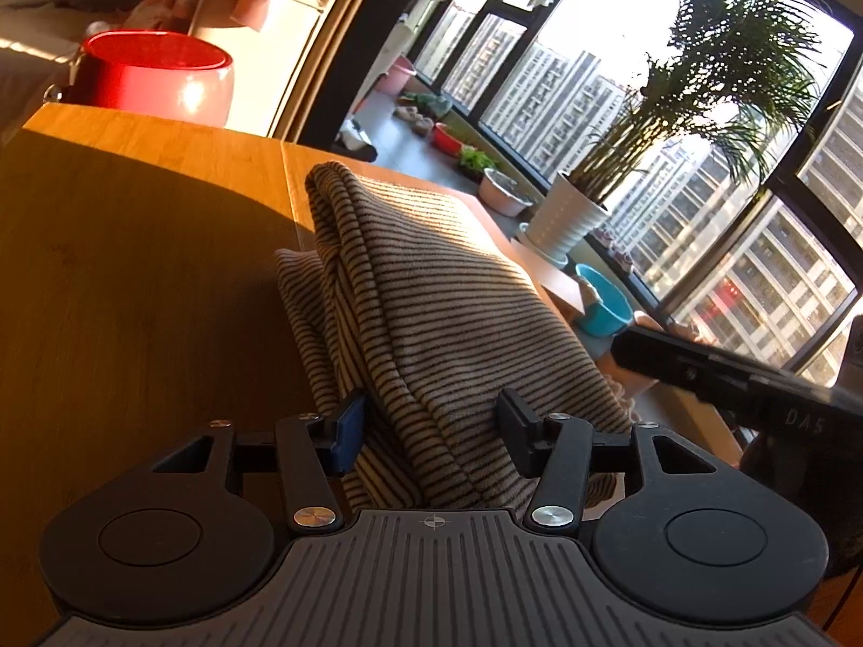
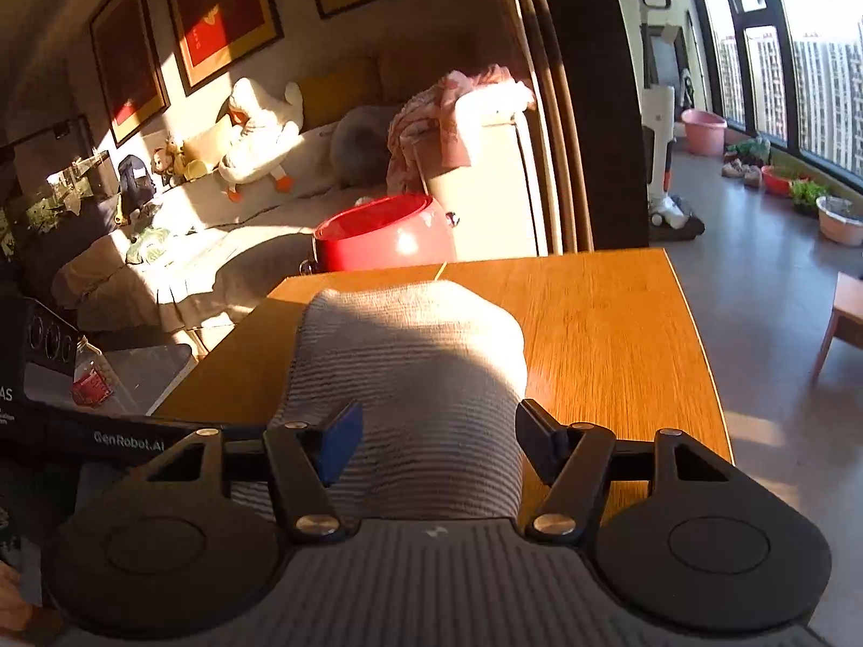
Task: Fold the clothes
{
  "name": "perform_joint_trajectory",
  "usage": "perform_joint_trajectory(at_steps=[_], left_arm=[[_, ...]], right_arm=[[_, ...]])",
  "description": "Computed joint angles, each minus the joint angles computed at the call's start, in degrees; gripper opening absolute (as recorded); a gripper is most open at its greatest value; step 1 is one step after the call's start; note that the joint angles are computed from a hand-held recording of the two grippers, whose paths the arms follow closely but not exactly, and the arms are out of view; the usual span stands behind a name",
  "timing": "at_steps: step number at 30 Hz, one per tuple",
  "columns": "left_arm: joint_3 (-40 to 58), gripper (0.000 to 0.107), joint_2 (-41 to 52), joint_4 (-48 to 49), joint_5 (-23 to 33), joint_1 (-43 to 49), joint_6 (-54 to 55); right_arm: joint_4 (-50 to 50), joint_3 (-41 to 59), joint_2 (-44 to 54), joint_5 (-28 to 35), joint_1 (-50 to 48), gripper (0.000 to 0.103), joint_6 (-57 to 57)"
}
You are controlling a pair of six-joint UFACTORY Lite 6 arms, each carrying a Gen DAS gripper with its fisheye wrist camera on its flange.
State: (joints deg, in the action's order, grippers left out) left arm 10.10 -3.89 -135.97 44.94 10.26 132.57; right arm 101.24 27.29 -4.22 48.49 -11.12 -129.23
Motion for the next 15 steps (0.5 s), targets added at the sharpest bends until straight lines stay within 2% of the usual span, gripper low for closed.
perform_joint_trajectory(at_steps=[2,5,8,11,12,15], left_arm=[[0.17,0.056,0.45,0.27,0.18,0.21,0.13],[0.34,0.057,0.85,-0.06,0.33,0.03,0.51],[1.03,0.058,0.89,0.13,-0.37,-0.09,0.39],[0.83,0.059,1.25,-1.51,-0.42,-0.75,1.77],[0.75,0.059,1.40,-2.26,-0.48,-1.06,2.38],[1.34,0.067,2.97,-1.00,0.24,-0.49,2.18]], right_arm=[[0.21,2.56,-1.57,-0.36,4.02,0.061,0.66],[2.62,10.34,1.86,-6.23,14.81,0.061,0.46],[9.37,21.81,13.68,-18.89,26.97,0.061,-6.54],[22.66,32.83,28.41,-30.63,33.69,0.061,-20.15],[25.00,34.65,30.63,-31.60,33.82,0.061,-20.93],[22.35,31.38,27.72,-28.15,31.47,0.062,-17.77]])
